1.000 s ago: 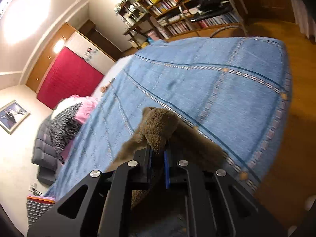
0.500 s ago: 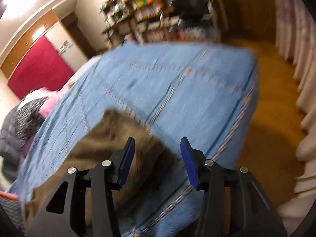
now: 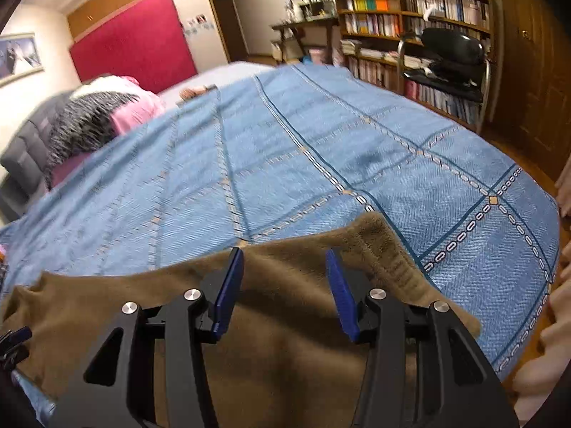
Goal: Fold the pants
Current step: 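Grasp the pants cuff with the right gripper and lift it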
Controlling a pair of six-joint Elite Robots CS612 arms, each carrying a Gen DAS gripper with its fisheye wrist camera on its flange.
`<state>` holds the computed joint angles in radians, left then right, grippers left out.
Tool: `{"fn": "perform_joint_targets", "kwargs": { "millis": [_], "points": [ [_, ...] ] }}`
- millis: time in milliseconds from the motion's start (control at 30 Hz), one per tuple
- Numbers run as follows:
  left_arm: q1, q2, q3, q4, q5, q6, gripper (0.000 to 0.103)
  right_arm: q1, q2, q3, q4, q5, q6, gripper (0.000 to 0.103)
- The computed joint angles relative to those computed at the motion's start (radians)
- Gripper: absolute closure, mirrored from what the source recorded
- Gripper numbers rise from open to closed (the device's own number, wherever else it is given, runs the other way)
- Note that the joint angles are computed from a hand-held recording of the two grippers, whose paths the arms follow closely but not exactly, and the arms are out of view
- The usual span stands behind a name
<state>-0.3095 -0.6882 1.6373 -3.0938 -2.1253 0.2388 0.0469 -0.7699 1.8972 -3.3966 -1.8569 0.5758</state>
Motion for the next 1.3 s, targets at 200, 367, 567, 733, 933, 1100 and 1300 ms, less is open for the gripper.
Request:
{"fn": "perform_joint_targets", "kwargs": {
  "millis": [200, 367, 567, 733, 933, 1100, 1300],
  "points": [
    [-0.049, -0.003, 0.011, 0.148, 0.04, 0.153, 0.034, -0.035, 0.02, -0.005, 0.038, 0.015, 0.011, 0.054],
    [-0.052, -0.015, 0.049, 0.138, 0.053, 0.162, 0.034, -0.033, 0.044, -0.012, 0.024, -0.005, -0.011, 0.054],
    [-0.053, -0.021, 0.072, 0.128, 0.044, 0.164, 0.034, -0.012, 0.061, -0.016, 0.001, -0.067, -0.043, 0.054],
    [-0.052, -0.023, 0.051, 0.169, 0.033, 0.166, 0.033, -0.028, 0.025, 0.109, -0.264, 0.024, 0.07, 0.051],
    [-0.069, -0.028, 0.041, 0.143, 0.011, 0.15, 0.033, -0.013, -0.028, 0.245, -0.358, -0.063, 0.173, 0.043],
    [-0.094, -0.02, 0.033, 0.045, 0.004, 0.117, 0.031, -0.033, -0.032, 0.312, -0.41, -0.007, 0.293, 0.037],
    [-0.113, 0.015, -0.018, 0.006, 0.013, -0.009, 0.031, -0.071, 0.013, 0.316, -0.475, 0.14, 0.415, 0.037]
  ]
}}
